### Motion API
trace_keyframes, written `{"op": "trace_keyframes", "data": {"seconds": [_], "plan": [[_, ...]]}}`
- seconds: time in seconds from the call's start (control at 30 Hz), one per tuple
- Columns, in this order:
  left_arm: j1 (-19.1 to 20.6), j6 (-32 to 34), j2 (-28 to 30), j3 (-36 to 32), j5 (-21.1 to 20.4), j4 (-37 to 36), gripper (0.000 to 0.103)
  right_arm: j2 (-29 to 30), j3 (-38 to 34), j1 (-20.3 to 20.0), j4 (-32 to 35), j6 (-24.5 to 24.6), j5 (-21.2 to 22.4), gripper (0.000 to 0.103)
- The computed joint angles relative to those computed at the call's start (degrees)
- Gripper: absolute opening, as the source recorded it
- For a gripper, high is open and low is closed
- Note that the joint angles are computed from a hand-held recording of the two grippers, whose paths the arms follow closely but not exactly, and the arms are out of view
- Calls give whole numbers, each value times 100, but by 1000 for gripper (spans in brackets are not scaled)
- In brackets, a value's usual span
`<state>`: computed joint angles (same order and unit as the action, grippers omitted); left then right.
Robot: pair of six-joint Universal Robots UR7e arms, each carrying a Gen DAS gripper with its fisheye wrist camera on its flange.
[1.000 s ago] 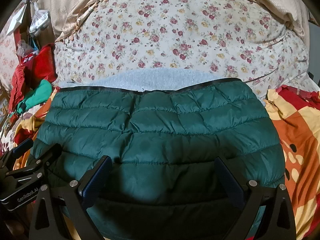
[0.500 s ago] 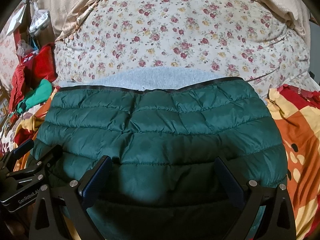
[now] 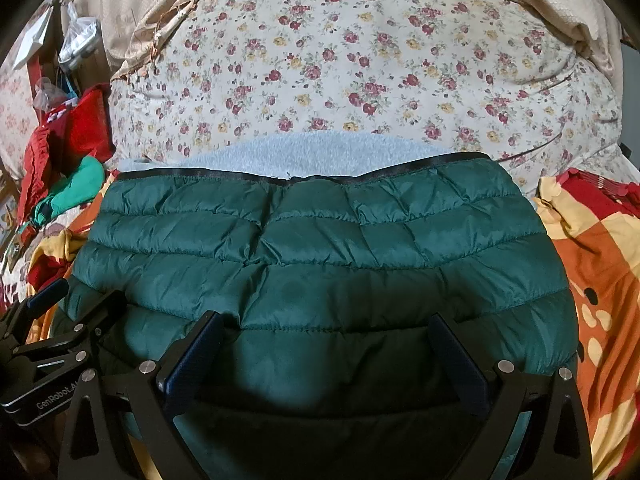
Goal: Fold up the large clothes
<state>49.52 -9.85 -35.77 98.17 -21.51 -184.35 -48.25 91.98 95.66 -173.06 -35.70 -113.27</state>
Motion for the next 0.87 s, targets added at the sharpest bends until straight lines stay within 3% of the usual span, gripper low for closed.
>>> {"op": "trace_keyframes", "data": {"seconds": [0.67, 0.87], "plan": [[-9, -5, -3, -19, 4, 34, 102, 11, -27, 1, 47, 19, 1, 101], [73, -169, -190, 87, -332, 170, 102, -63, -103, -40, 325, 18, 197, 101]]}}
